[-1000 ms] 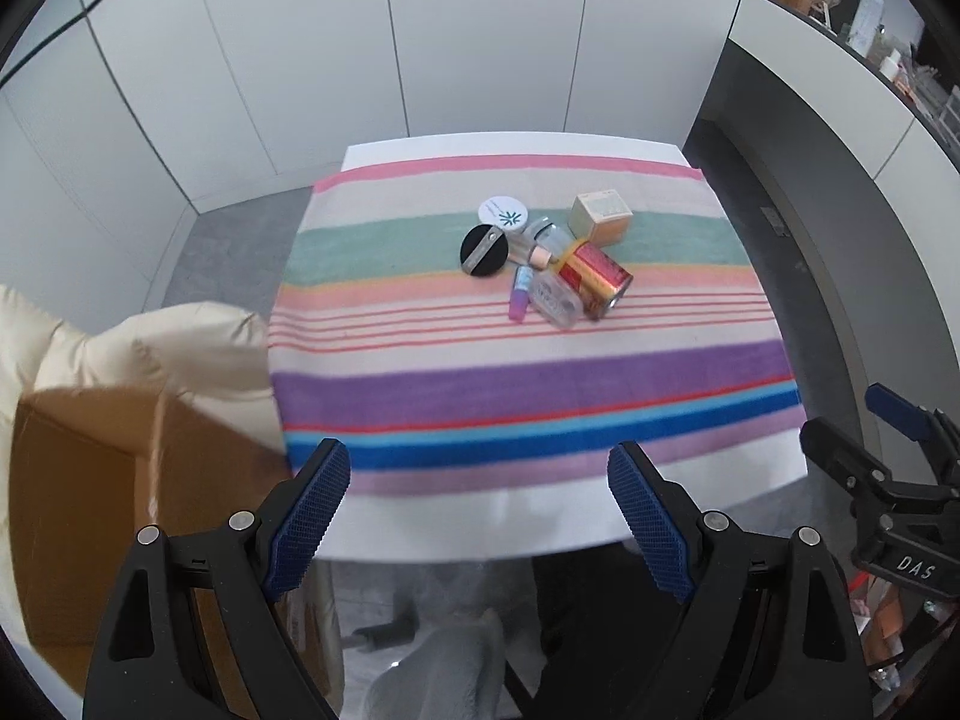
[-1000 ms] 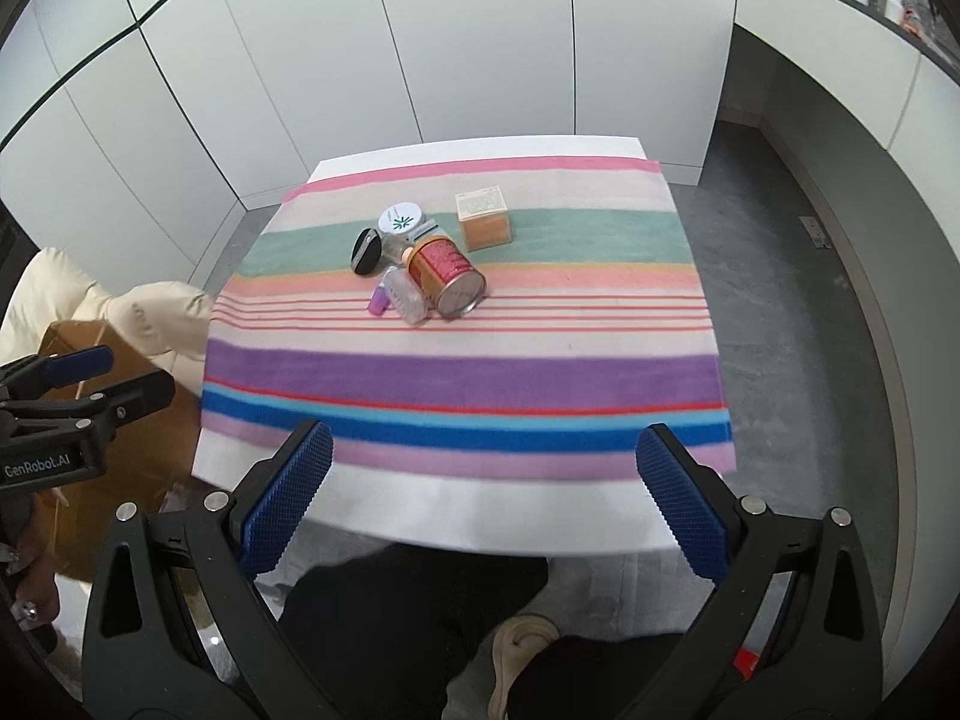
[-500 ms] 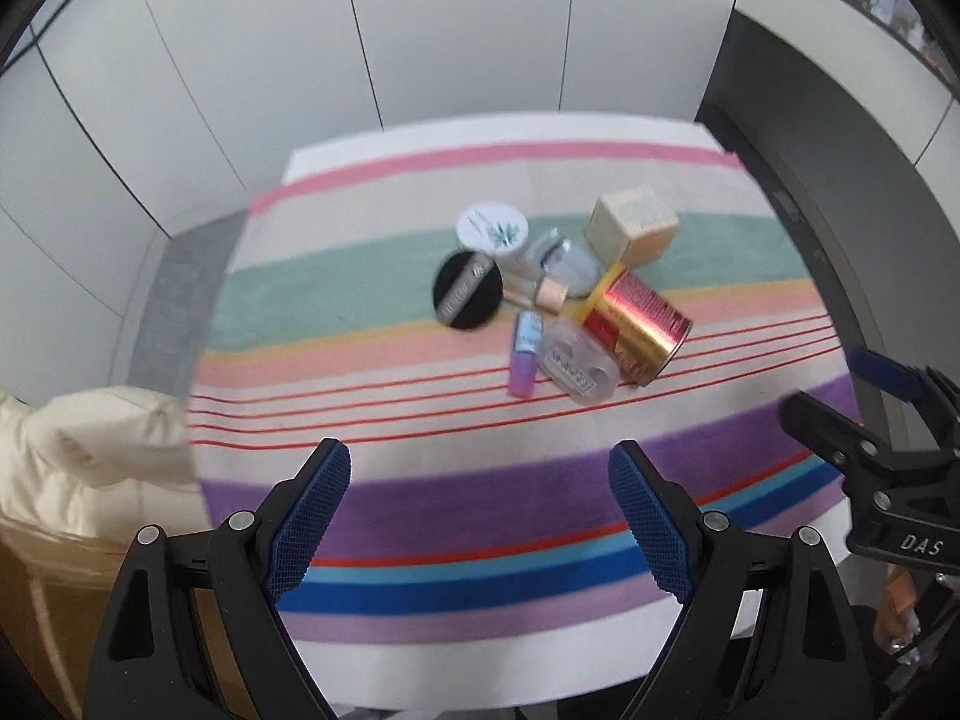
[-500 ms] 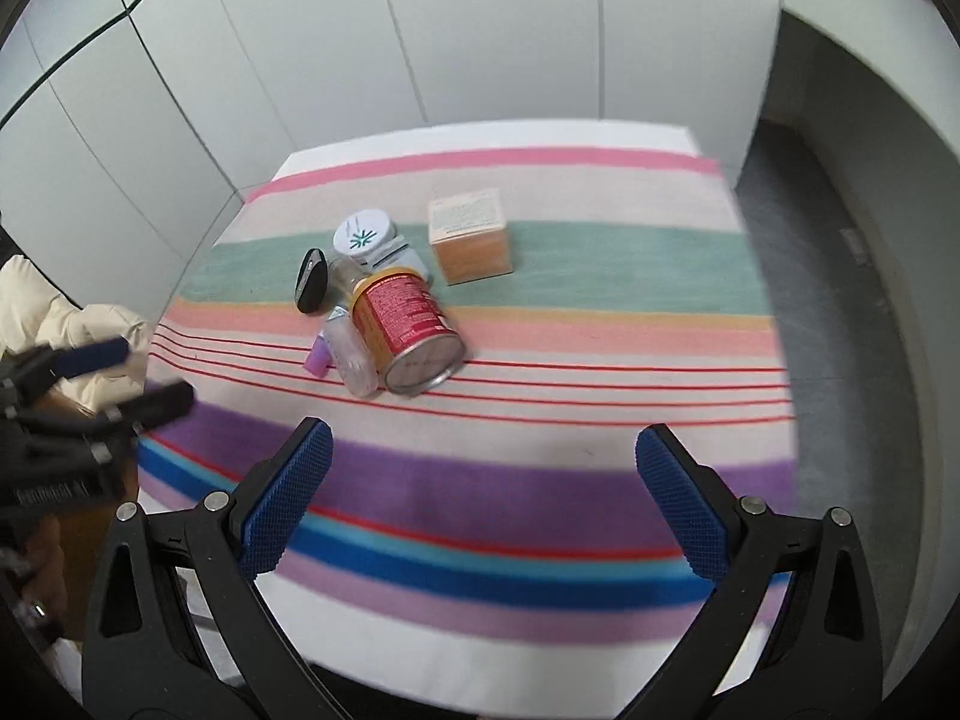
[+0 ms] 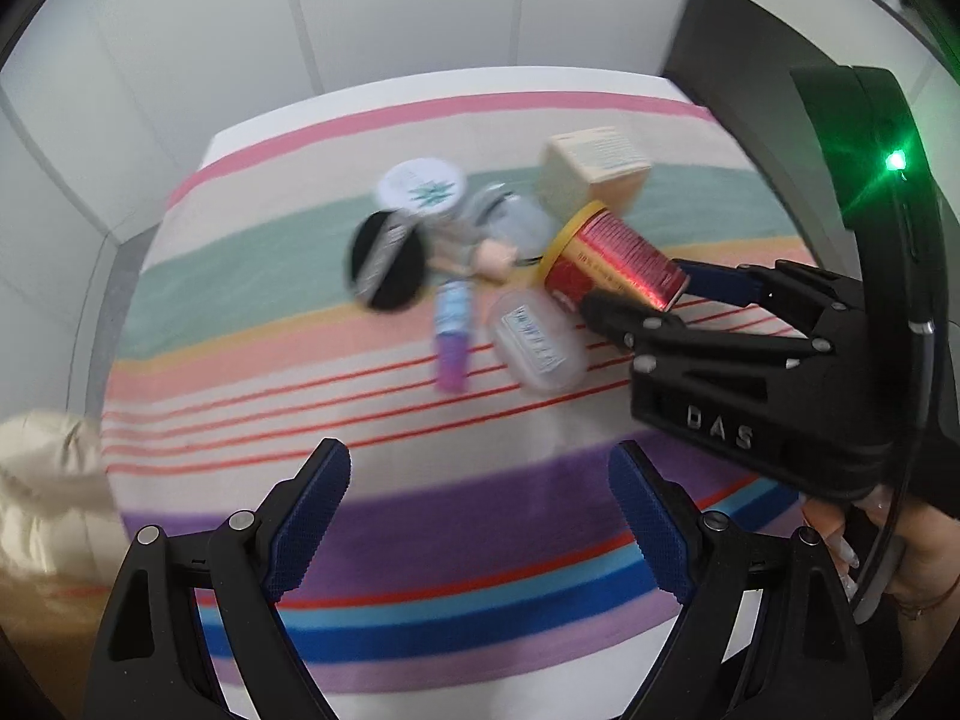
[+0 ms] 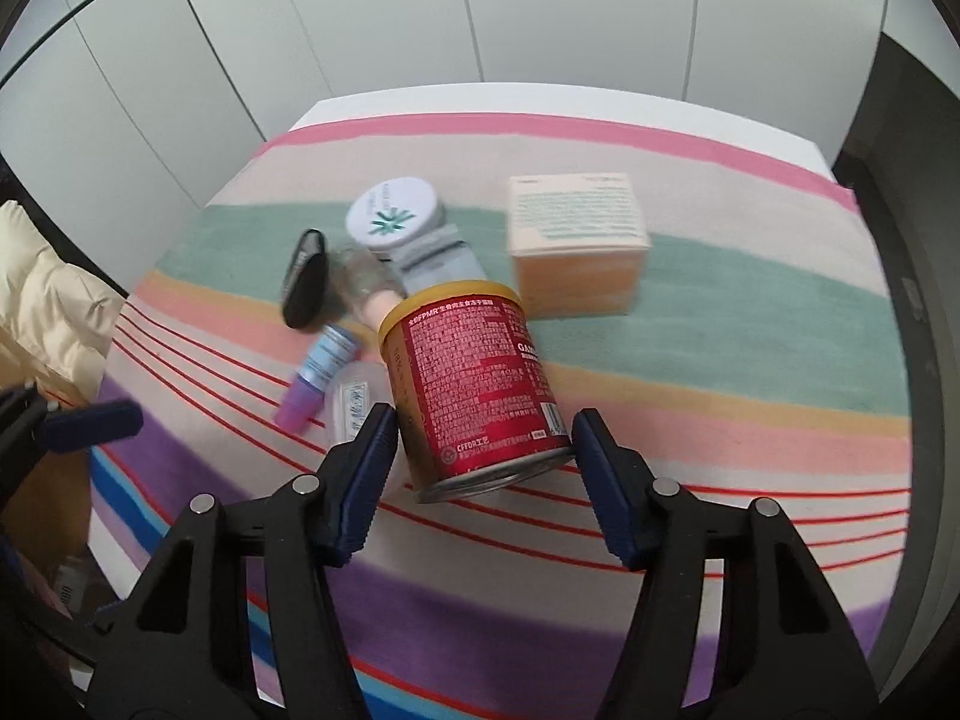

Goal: Organize objects
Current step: 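Grasp the red-and-gold can with the right tool while the left tool grasps a clear oval case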

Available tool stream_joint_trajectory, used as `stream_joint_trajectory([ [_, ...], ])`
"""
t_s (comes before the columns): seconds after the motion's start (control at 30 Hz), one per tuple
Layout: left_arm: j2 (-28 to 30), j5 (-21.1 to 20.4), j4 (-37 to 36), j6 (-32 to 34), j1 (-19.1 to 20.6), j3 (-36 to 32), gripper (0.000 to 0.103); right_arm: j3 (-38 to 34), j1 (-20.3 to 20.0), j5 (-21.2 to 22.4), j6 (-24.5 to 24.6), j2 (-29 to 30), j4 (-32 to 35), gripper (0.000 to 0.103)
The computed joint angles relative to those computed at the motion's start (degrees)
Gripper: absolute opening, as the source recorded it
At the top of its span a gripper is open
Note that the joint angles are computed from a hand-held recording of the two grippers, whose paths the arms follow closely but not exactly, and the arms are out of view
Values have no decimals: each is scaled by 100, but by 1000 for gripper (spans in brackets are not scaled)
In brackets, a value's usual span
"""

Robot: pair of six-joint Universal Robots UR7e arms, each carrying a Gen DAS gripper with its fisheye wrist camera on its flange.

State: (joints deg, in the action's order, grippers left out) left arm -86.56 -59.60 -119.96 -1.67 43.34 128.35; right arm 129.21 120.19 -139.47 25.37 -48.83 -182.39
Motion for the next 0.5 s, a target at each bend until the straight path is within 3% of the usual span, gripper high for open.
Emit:
stream_joint_trajectory([
  [0.13,336,-28,-533,344,-125,123,89,541,51,-47,419,-400,-163,62],
  [0.27,774,136,-1089,649,-235,244,89,1114,272,-342,1249,-933,192,62],
  [0.37,933,1,-1232,543,-207,244,86,1392,382,-386,1780,-1201,404,62],
  [0.5,1143,52,-1400,318,-177,269,66,1540,410,-342,1889,-1289,339,62],
])
